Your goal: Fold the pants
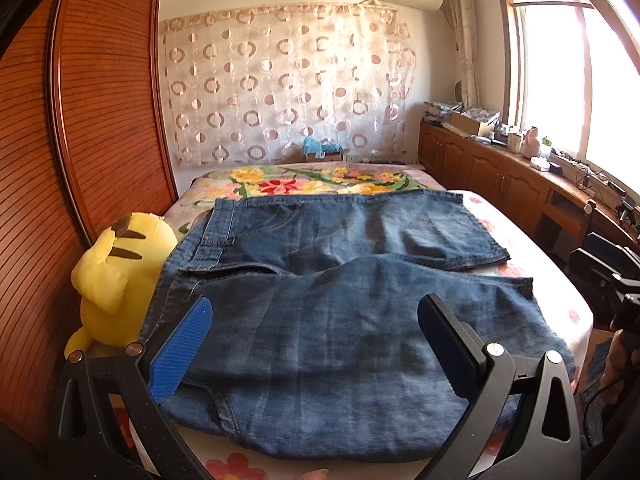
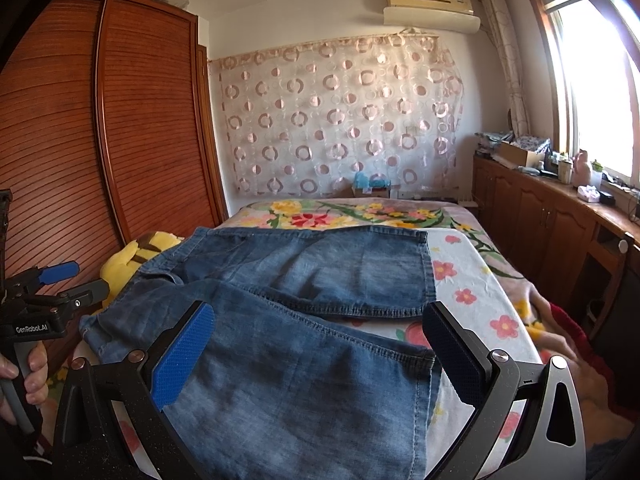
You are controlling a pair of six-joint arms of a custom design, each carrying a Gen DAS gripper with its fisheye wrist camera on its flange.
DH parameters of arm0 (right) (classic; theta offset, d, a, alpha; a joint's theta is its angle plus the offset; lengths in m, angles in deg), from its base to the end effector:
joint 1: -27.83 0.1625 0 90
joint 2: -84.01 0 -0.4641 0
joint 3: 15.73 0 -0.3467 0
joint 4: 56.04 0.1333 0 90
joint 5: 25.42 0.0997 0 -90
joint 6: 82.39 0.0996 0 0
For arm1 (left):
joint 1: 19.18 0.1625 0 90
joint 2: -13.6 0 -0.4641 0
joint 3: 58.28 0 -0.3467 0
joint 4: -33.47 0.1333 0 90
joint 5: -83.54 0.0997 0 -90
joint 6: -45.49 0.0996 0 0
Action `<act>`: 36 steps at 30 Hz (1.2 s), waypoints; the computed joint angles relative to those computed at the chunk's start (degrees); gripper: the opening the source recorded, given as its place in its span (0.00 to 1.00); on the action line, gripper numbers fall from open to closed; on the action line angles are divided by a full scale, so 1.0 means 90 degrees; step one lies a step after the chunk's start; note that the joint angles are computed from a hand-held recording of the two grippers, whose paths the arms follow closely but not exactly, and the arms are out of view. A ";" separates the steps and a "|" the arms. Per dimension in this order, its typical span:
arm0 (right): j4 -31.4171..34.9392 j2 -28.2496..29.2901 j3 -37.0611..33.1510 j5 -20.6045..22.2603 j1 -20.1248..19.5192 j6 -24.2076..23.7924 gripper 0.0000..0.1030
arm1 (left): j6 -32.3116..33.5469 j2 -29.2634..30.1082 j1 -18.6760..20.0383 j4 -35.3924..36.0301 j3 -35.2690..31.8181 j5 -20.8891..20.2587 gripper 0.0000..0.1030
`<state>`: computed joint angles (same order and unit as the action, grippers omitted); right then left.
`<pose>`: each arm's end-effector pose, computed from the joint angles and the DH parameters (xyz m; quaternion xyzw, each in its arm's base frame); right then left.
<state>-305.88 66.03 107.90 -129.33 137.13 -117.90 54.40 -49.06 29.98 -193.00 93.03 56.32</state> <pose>0.2634 -0.4213 -0.0038 0.3578 -0.8099 0.4324 0.1705 -0.0427 -0.3887 0.2714 0.1367 0.7968 -0.4636 0.3626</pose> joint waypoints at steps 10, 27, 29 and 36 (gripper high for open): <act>0.0749 -0.0174 -0.0208 -0.0189 -0.0069 -0.0371 0.99 | 0.0123 -0.0192 0.0482 0.0067 -0.0052 -0.0160 1.00; 0.2383 -0.0416 -0.0398 -0.0620 -0.0312 -0.0464 0.95 | 0.0290 -0.0486 0.1559 -0.0143 0.0091 -0.0619 1.00; 0.2516 -0.0453 -0.0394 -0.0703 -0.0318 -0.0426 0.95 | 0.0317 -0.0599 0.1691 -0.0140 0.0127 -0.0680 1.00; 0.2553 -0.0450 -0.0332 -0.0934 -0.0337 -0.0366 0.95 | 0.0351 -0.1205 0.2049 -0.0042 0.0358 -0.0831 0.96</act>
